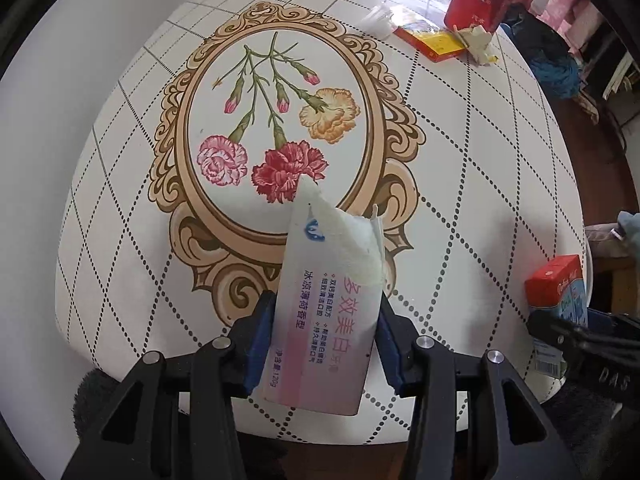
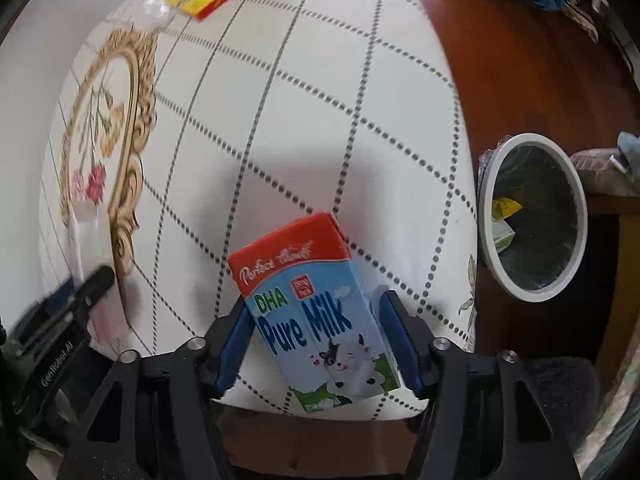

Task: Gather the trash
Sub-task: 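Carry both items over the bin and open both grippers to drop them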

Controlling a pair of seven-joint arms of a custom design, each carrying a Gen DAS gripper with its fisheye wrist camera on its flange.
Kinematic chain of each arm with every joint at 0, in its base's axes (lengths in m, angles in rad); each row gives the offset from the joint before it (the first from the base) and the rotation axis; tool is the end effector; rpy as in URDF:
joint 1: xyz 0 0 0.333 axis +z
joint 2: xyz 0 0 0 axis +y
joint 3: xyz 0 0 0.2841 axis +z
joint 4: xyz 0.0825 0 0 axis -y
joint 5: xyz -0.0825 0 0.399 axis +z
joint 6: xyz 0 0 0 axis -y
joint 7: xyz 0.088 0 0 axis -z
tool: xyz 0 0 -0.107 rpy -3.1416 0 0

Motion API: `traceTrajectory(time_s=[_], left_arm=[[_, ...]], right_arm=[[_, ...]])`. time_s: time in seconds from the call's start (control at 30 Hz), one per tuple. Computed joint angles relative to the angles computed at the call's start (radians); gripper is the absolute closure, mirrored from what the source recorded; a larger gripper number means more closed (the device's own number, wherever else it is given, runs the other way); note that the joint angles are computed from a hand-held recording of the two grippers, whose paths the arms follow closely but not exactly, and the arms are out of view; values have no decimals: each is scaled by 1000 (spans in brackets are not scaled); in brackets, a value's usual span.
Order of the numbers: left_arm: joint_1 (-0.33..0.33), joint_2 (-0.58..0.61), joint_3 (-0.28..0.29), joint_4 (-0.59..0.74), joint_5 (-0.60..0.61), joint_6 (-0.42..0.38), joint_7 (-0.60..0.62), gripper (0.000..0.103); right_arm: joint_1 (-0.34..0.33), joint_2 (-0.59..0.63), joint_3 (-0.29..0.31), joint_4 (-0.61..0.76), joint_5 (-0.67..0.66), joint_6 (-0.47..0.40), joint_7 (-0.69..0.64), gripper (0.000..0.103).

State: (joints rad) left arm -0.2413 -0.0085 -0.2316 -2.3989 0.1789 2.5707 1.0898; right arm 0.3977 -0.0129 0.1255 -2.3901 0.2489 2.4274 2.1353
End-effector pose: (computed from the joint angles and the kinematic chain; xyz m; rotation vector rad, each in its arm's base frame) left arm 0.4601 -0.2386 0.2927 -1.9572 2.2388 -0.2043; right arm 0.4395 0.2544 0.2848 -1.8970 2.3819 0.2276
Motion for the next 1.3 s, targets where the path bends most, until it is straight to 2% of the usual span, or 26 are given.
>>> traceTrajectory(time_s=[0.17, 0.23, 0.27, 0.33, 0.53, 0.63, 0.83, 0.97, 1.0, 1.07, 1.17, 1.3], left_arm=[[-6, -19, -7, -17, 14, 7, -30, 59], [-8, -4, -10, 3, 28, -1, -42, 59], [-5, 4, -6, 2, 35, 10, -40, 59], [-8, 2, -7, -2, 47, 12, -52, 59], [-9, -25, -9, -5, 43, -2, -44, 60], [-16, -73, -20, -19, 25, -2, -29, 60], [-43, -151, -47, 2, -74, 10, 45, 60], [-78, -156, -66, 67, -147, 24, 119, 60], [-94, -146, -71, 97, -178, 31, 147, 60], [-120, -114, -82, 157, -221, 34, 189, 60], [-155, -47, -100, 249, -258, 41, 231, 60], [-212, 120, -122, 429, -273, 29, 276, 60]], right_arm=[[20, 22, 19, 29, -132, -36, 53, 31], [27, 23, 24, 24, -147, -26, 71, 36], [35, 22, 30, 20, -181, -18, 106, 44], [46, 9, 36, 6, -235, -12, 144, 45], [67, -21, 42, -36, -285, 34, 219, 47], [67, -70, 32, -88, -249, 83, 217, 47], [46, -268, 12, -208, -278, 139, 279, 47], [11, -483, -12, -317, -321, 130, 315, 47], [-24, -518, -3, -328, -313, 124, 292, 47], [-35, -633, -32, -368, -365, 84, 317, 47], [-97, -791, -58, -428, -411, 20, 305, 47], [-197, -966, -90, -506, -472, -75, 270, 47]])
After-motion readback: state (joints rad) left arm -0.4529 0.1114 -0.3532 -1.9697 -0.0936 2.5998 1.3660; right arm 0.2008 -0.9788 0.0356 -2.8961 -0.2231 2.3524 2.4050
